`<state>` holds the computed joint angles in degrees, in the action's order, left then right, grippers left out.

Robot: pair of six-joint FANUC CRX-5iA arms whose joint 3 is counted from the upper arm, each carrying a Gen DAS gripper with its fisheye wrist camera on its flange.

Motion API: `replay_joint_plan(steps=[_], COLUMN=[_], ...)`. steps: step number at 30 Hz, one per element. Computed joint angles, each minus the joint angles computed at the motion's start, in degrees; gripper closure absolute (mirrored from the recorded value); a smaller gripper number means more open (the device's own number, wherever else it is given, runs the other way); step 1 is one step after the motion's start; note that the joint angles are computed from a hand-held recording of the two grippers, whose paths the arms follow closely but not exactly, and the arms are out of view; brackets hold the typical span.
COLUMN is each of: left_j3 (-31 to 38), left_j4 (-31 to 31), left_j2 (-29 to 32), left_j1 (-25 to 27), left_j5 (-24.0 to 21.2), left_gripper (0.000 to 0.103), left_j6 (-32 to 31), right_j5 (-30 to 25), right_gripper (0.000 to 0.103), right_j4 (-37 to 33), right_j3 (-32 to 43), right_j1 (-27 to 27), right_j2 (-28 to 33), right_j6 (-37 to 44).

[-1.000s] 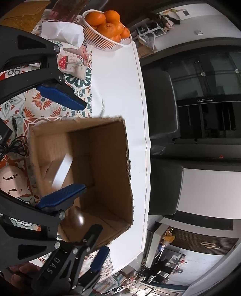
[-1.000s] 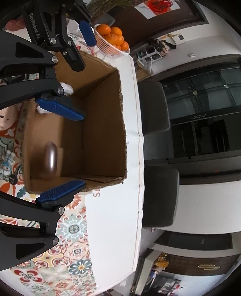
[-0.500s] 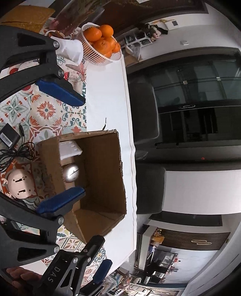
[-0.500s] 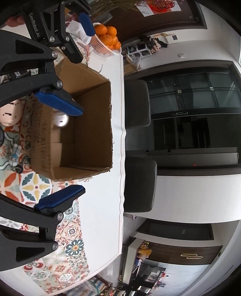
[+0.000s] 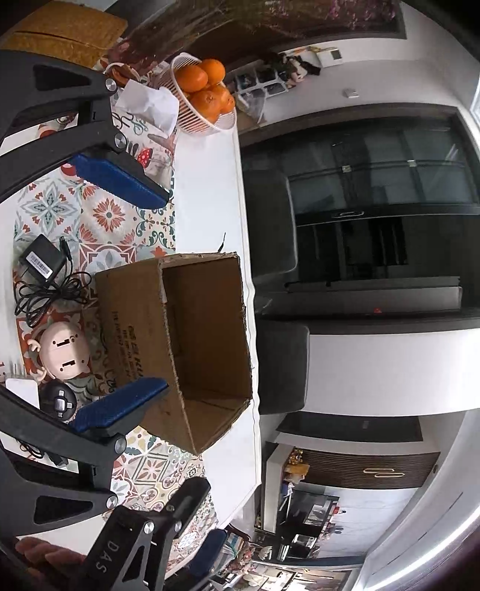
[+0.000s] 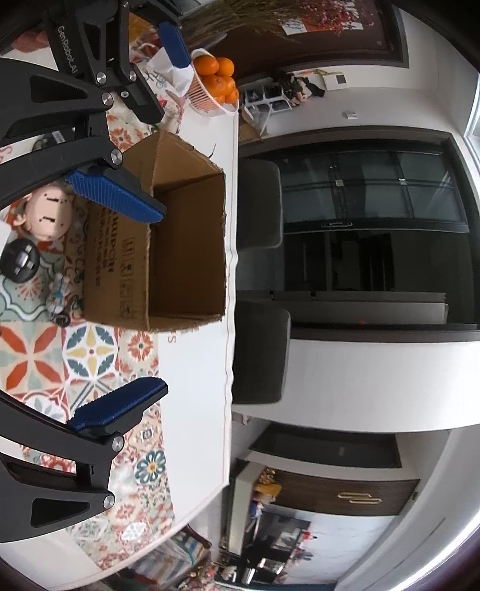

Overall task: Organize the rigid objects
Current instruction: 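Move both tools back toward the remaining objects on the table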

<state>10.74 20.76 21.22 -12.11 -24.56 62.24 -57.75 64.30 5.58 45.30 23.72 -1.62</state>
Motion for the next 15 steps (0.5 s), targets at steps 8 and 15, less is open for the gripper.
replay_joint_plan(steps=[8, 15], left_j3=[-10.7, -17.4], left_j4=[3.9, 9.3], left_j2=[-5.6, -8.6], left_j1=[-1.3, -2.5], left_j5=[7.1, 10.6], left_gripper=[0.009, 0.009], left_j6=[-4.4, -10.2], right_j5=[-1.3, 0.0], right_gripper=[0.014, 0.014], right_j4=[3.7, 4.3], right_j3=[-7.7, -13.9], right_j1=[2.3, 3.5], right_j2=[-4.0, -7.4], right_j6=[-5.8, -9.6])
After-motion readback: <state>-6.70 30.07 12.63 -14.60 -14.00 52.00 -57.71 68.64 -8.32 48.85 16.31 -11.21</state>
